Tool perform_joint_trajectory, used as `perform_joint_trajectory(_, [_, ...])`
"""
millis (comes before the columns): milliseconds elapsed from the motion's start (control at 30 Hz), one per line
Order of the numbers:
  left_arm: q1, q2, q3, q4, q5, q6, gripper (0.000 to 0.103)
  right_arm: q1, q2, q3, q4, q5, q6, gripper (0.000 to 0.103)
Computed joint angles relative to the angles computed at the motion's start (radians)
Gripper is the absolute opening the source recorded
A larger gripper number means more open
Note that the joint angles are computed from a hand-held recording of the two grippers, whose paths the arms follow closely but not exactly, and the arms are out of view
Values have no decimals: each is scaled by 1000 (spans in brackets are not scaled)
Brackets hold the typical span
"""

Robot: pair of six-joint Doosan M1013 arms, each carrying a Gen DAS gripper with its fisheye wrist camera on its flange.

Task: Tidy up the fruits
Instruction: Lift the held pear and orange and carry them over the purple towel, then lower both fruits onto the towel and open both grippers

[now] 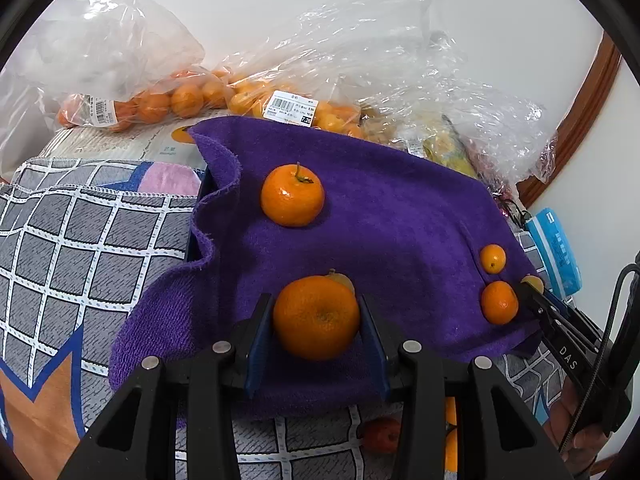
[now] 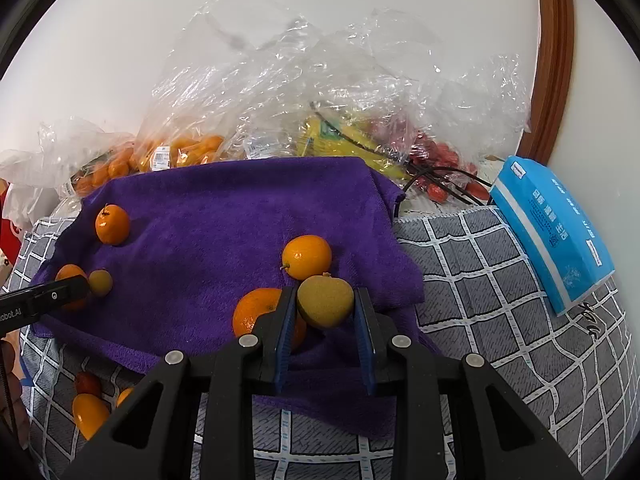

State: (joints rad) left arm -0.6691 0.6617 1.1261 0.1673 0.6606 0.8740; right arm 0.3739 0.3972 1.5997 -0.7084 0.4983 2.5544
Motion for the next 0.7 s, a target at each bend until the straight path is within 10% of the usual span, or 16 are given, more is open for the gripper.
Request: perform_joint_trajectory(700, [4, -7, 10, -24, -23, 7, 43, -5, -1, 3, 23, -18, -1, 28])
